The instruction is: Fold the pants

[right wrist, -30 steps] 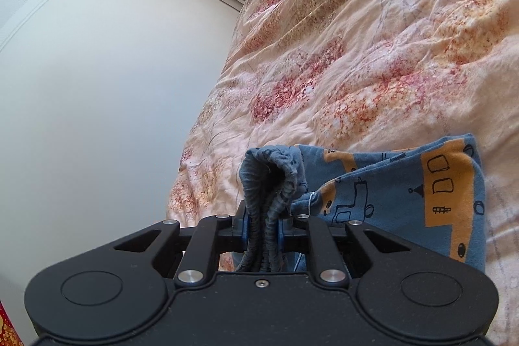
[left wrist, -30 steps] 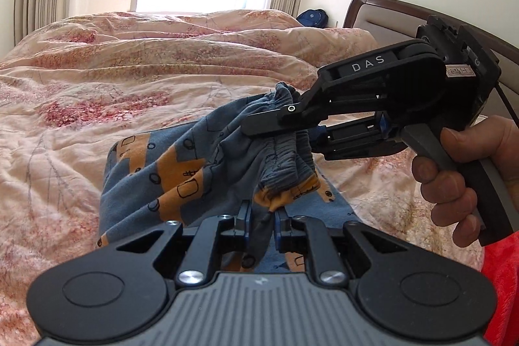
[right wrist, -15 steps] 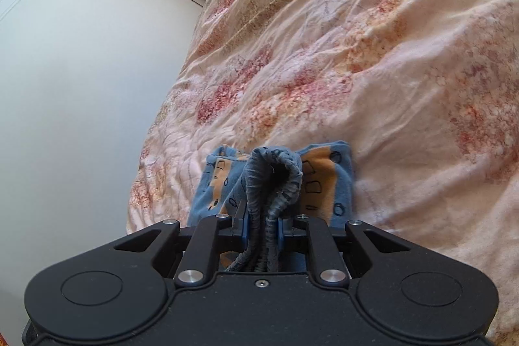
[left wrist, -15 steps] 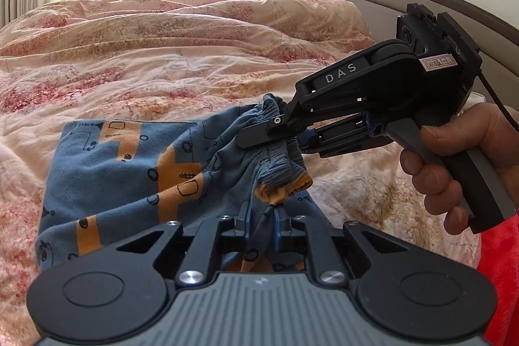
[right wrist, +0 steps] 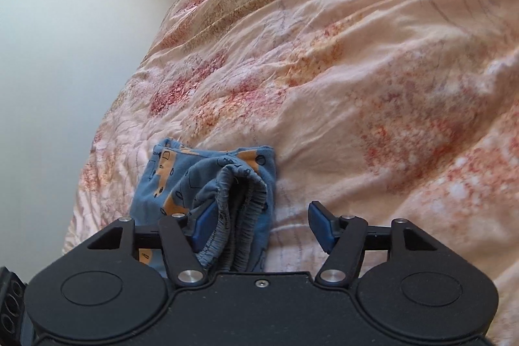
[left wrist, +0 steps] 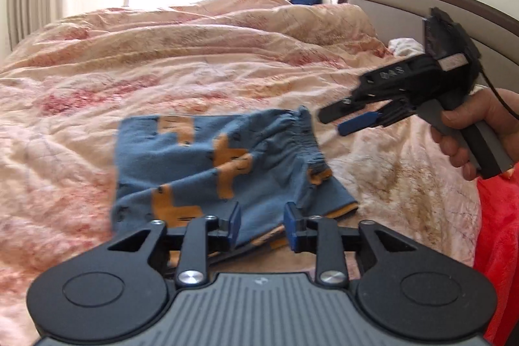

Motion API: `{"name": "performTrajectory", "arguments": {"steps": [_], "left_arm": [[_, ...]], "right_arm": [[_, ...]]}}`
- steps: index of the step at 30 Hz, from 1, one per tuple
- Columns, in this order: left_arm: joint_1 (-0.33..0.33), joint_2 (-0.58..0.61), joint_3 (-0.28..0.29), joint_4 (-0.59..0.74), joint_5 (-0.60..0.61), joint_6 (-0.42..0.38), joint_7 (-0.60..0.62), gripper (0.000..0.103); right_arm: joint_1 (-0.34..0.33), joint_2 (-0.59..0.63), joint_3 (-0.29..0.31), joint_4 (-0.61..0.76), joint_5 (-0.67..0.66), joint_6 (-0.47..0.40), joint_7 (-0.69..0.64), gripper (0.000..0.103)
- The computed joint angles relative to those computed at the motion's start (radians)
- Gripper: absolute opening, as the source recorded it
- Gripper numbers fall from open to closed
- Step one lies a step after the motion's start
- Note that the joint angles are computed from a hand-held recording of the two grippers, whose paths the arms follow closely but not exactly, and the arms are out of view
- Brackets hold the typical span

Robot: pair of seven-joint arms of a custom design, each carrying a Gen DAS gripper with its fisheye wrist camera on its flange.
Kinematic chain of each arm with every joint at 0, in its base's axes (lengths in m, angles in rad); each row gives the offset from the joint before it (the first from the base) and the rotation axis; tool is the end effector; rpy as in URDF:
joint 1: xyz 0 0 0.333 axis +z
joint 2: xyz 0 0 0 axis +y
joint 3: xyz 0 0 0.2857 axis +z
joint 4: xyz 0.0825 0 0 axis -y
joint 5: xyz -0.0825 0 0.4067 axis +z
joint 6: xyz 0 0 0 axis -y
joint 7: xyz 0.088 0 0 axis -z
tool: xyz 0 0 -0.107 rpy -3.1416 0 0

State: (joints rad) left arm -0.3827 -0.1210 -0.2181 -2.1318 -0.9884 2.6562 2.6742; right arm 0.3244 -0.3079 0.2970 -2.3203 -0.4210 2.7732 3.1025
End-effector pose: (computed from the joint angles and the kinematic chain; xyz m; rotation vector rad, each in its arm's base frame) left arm 0.4901 -0.3113 0.4830 -0.8057 2.5784 -1.2873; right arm 0.4187 0.3316 0.5018 -1.1404 2.0419 -0.1933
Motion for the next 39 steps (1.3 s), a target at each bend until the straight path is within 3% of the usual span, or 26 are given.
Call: {"name": "performTrajectory", "arguments": {"steps": [1, 4, 7, 11, 13, 16, 20, 22, 23, 25, 26, 28, 31, 33, 35, 37, 39], "left_arm": [[0.011, -0.005, 0.012, -0.003, -0.008, 0.009, 0.007, 0.048], [0.047, 0.027, 0.034, 0.029, 0.020, -0.002, -0.020, 0.048], [0.081, 0.078, 0.036, 0.077, 0.029, -0.085, -0.041, 0.048], [0.114, 0.078, 0.016, 0.055, 0.170, -0.167, -0.103, 0.049], [0.117, 0.038, 0.018, 0.014, 0.174, -0.201, -0.040, 0.048], [0.113, -0.013, 0.043, -0.022, 0.069, -0.213, 0.039, 0.046], [0.105, 0.044, 0.055, 0.054, -0.098, -0.173, 0.106, 0.059], [0.119, 0.108, 0.044, 0.124, -0.102, -0.206, 0.084, 0.062], [0.125, 0.150, 0.032, 0.165, -0.046, -0.229, 0.045, 0.063], [0.117, 0.180, 0.026, 0.185, 0.116, -0.249, -0.011, 0.063], [0.137, 0.158, -0.004, 0.148, 0.125, -0.213, 0.049, 0.063], [0.147, 0.122, -0.007, 0.106, 0.139, -0.225, 0.103, 0.066], [0.158, 0.077, 0.012, 0.071, 0.072, -0.267, 0.146, 0.066], [0.154, 0.071, 0.020, 0.076, -0.010, -0.269, 0.181, 0.066], [0.148, 0.097, 0.018, 0.114, -0.072, -0.265, 0.189, 0.075], [0.143, 0.147, 0.004, 0.169, -0.065, -0.260, 0.130, 0.082], [0.144, 0.210, -0.007, 0.237, 0.058, -0.295, 0.012, 0.084]], "right_arm": [[-0.003, -0.014, 0.015, 0.014, -0.032, -0.042, -0.015, 0.067], [-0.006, -0.005, 0.040, 0.067, -0.115, -0.064, -0.052, 0.076], [0.019, 0.106, 0.031, 0.182, -0.152, -0.025, -0.122, 0.080], [0.081, 0.318, -0.013, 0.389, -0.113, 0.006, -0.247, 0.080], [0.105, 0.397, -0.033, 0.469, -0.070, 0.005, -0.312, 0.080], [0.140, 0.510, -0.059, 0.613, -0.043, -0.067, -0.426, 0.080], [0.207, 0.644, -0.094, 0.818, -0.106, -0.240, -0.681, 0.080], [0.229, 0.708, -0.105, 0.907, -0.103, -0.309, -0.820, 0.080], [0.237, 0.731, -0.111, 0.934, -0.097, -0.319, -0.867, 0.080], [0.240, 0.752, -0.115, 0.947, -0.069, -0.327, -0.979, 0.081], [0.244, 0.755, -0.120, 0.951, -0.061, -0.360, -1.040, 0.081], [0.279, 0.720, -0.163, 0.912, -0.104, -0.467, -1.088, 0.082], [0.295, 0.559, -0.221, 0.712, -0.146, -0.473, -0.968, 0.084], [0.288, 0.473, -0.221, 0.617, -0.201, -0.458, -0.872, 0.083], [0.266, 0.415, -0.201, 0.550, -0.216, -0.389, -0.789, 0.084], [0.248, 0.414, -0.176, 0.540, -0.195, -0.347, -0.783, 0.088], [0.243, 0.437, -0.155, 0.557, -0.156, -0.372, -0.834, 0.088]]}}
